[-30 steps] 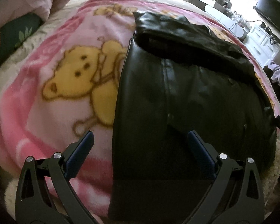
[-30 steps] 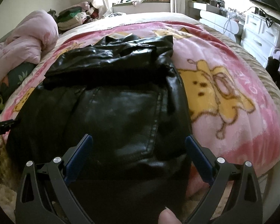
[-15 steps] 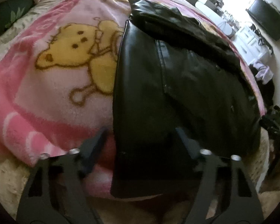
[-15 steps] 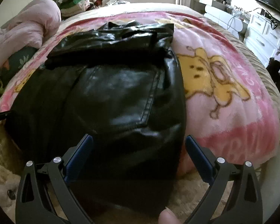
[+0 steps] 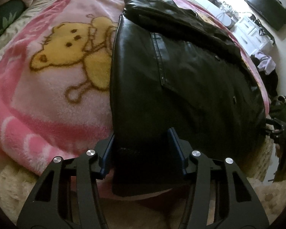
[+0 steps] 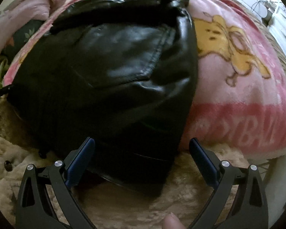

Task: Fold large clothes

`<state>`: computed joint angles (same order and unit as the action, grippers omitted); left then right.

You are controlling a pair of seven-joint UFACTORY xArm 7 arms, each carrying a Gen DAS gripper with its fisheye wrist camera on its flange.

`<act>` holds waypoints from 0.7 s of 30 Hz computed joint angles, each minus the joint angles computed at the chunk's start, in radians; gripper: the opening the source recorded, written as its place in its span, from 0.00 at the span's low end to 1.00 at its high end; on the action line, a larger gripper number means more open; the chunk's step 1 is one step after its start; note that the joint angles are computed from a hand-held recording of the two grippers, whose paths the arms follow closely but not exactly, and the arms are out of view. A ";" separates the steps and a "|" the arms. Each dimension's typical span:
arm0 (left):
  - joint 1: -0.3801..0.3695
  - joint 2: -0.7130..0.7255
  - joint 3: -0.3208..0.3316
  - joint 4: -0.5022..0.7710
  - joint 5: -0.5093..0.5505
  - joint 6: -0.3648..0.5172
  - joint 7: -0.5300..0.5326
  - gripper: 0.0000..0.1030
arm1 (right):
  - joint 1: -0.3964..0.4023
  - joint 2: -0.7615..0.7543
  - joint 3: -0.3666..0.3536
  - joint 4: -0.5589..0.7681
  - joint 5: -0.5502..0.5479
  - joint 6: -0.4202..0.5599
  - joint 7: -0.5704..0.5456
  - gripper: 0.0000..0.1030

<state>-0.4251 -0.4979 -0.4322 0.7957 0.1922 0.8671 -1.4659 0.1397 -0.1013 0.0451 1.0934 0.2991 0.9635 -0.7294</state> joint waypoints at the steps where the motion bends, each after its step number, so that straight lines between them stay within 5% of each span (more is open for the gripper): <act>1: -0.003 0.000 0.001 -0.001 -0.003 0.000 0.000 0.43 | -0.002 0.016 -0.003 0.019 0.004 0.025 0.001 0.94; 6: -0.013 -0.014 0.001 -0.018 -0.024 -0.015 -0.012 0.45 | -0.020 0.075 -0.006 0.074 0.019 0.112 -0.049 0.78; 10: -0.016 -0.014 -0.012 -0.023 -0.024 -0.020 -0.027 0.47 | -0.028 0.047 -0.006 0.053 0.063 0.141 -0.121 0.48; 14: -0.010 -0.003 -0.023 0.003 -0.003 0.003 -0.036 0.28 | -0.029 -0.004 -0.019 0.003 0.131 0.091 -0.177 0.20; 18: 0.003 -0.018 -0.032 0.015 0.023 0.002 -0.073 0.10 | -0.026 -0.049 -0.048 -0.011 0.259 0.109 -0.251 0.12; 21: 0.022 -0.066 -0.035 -0.003 0.050 -0.053 -0.106 0.06 | -0.042 -0.023 -0.083 0.050 0.381 0.205 -0.257 0.10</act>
